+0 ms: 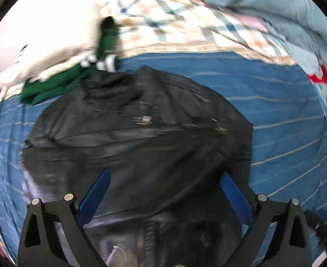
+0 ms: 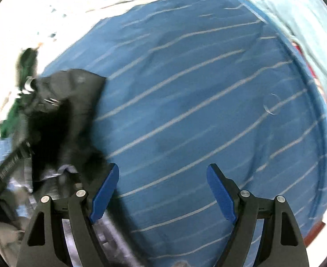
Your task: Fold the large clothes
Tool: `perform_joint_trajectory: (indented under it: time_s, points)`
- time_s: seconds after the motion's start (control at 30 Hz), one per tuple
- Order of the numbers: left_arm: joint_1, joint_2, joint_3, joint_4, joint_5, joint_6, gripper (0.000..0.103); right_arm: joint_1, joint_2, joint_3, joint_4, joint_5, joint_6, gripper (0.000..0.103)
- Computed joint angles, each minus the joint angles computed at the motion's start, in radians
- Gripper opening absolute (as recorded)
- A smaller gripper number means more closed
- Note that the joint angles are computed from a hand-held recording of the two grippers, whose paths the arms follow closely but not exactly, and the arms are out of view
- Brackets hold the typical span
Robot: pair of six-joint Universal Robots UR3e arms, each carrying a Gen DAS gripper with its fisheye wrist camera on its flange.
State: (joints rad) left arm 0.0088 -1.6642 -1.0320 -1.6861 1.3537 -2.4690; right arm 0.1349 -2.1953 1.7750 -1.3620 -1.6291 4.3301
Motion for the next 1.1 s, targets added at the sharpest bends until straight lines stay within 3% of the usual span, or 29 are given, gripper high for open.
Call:
perform_joint_trajectory:
  time_s: [0.1,0.23,0.3,0.47,0.5,0.53,0.57,0.6,0.67,0.77,0.87,0.93,1.0,1.1]
  points:
    - [0.119,0.002,0.083,-0.069,0.007,0.030,0.100,-0.085,-0.005,-0.020,-0.079,0.107,-0.071,0.083]
    - [0.305,0.025,0.088,-0.017,0.054,0.055,0.100,-0.164,0.110,-0.025,-0.287,0.243,-0.172,0.083]
    - [0.380,0.015,0.079,0.020,0.085,0.060,0.100,-0.158,0.264,-0.060,-0.403,0.275,-0.217,0.083]
    - [0.472,-0.114,0.086,0.180,0.237,-0.009,0.100,-0.087,0.706,-0.291,-0.438,0.237,-0.320,0.080]
    - [0.479,-0.150,0.116,0.182,0.250,-0.028,0.100,-0.068,0.786,-0.370,-0.392,0.199,-0.338,0.074]
    - [0.484,-0.198,0.173,0.172,0.259,-0.052,0.100,-0.036,0.847,-0.441,-0.336,0.134,-0.332,0.039]
    - [0.485,-0.239,0.221,0.167,0.268,-0.076,0.100,0.001,0.911,-0.529,-0.250,0.052,-0.305,0.018]
    - [0.482,-0.276,0.269,0.158,0.269,-0.097,0.100,0.014,0.936,-0.576,-0.202,0.029,-0.276,0.014]
    - [0.464,-0.360,0.399,0.102,0.252,-0.129,0.100,0.030,0.886,-0.554,-0.211,-0.015,-0.204,0.001]
    - [0.426,-0.441,0.508,0.083,0.237,-0.127,0.100,0.068,0.815,-0.568,-0.165,-0.074,-0.092,0.001]
    - [0.351,-0.500,0.460,0.210,0.288,-0.114,0.100,0.084,0.779,-0.574,-0.121,-0.070,-0.014,0.001]
    - [0.299,-0.556,0.417,0.300,0.346,-0.087,0.101,0.070,0.759,-0.519,-0.136,-0.047,-0.023,0.001]
    - [0.256,-0.615,0.358,0.390,0.416,-0.047,0.103,0.006,0.749,-0.447,-0.131,0.029,-0.107,0.002]
    - [0.278,-0.624,0.380,0.373,0.360,-0.038,0.103,-0.078,0.671,-0.341,-0.182,0.130,-0.117,0.004]
